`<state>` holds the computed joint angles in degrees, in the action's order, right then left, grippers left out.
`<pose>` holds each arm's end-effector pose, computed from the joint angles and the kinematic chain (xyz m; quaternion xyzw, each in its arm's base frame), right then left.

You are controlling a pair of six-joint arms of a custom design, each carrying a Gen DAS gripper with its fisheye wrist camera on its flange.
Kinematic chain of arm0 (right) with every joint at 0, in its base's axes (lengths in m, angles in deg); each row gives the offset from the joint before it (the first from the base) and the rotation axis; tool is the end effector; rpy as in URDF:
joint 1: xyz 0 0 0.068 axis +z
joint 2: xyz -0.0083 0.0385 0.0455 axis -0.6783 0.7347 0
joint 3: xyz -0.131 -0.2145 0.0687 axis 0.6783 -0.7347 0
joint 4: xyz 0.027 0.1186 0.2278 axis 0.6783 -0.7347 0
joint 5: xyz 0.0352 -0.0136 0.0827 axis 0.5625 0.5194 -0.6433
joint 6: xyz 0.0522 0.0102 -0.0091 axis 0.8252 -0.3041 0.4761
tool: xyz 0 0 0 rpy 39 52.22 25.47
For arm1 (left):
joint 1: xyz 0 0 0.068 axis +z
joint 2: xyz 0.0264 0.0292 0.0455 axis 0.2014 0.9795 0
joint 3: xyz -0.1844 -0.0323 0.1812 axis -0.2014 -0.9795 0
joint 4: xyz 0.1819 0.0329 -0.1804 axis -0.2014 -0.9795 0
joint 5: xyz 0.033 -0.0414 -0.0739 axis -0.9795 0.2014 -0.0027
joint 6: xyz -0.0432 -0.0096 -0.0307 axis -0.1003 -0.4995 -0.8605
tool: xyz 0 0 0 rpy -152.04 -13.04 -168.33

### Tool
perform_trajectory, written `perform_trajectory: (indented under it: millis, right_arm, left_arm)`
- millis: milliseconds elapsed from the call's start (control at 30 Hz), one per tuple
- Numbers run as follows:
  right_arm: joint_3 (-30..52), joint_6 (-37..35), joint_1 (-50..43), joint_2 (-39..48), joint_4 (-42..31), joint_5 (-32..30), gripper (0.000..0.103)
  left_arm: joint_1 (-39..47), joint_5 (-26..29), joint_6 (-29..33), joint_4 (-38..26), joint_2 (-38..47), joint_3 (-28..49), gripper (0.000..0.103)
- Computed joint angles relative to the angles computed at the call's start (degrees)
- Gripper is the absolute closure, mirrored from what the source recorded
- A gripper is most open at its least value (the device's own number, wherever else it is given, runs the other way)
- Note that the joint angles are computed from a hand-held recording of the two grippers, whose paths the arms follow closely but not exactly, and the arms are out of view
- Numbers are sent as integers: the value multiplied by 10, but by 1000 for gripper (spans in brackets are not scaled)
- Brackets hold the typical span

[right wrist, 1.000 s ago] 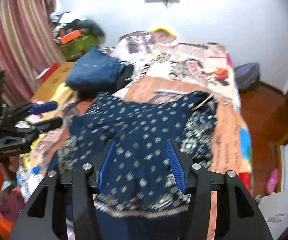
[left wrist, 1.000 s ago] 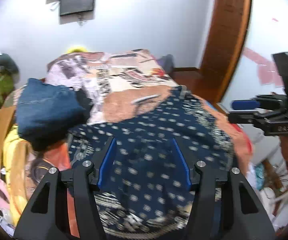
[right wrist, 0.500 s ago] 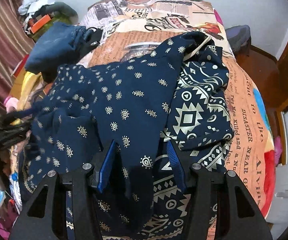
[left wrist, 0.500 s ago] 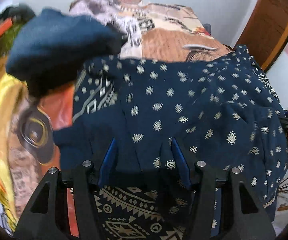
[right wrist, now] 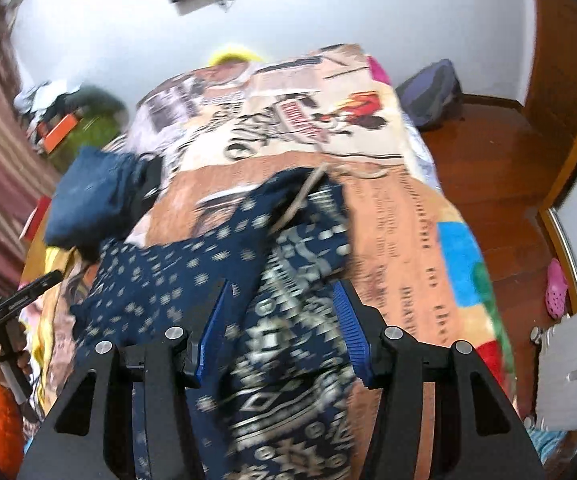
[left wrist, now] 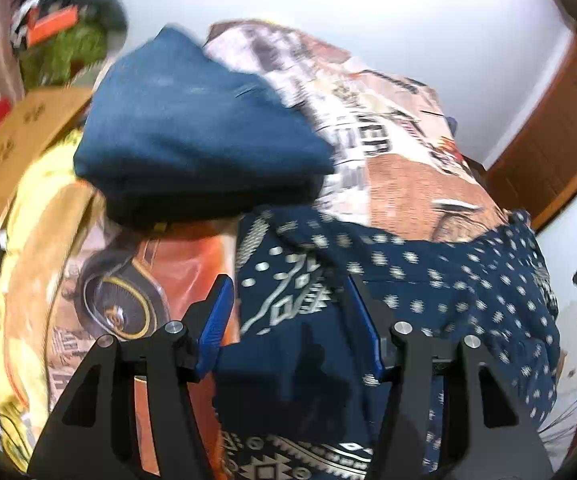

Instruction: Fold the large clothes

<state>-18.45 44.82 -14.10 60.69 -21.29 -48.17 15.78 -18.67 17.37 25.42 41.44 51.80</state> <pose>0.2414 0.1294 0.2178 0.0036 0.9407 0.1355 0.3110 0.2742 0.0127 0.1299 -0.0783 0.9434 -0.1125 0.3021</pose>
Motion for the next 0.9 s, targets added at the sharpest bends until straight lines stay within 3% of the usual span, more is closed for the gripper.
perform_trajectory:
  millis: [200,367,567,767,833,900]
  right_arm:
    - [-14,-2,-64,53,23,-65,54]
    - [-27,19,-88,99,59,-129,54]
    - [-34,65,-114,134,129,-222,54]
    - [-13,63,-91,152,142,-220,51]
    - [-5,69,-90,156,146,-225,47]
    - [-4,74,-88,164,159,-231,35]
  left_arm:
    - [59,75,-10,23,153,35,47]
    - [85,190,-45,58,260,57,47]
    - [63,192,-76,104,277,59,44]
    - [57,206,-92,122,304,96,44]
    - [50,202,-102,127,310,107,49]
    - [41,184,-104,121,307,116,61]
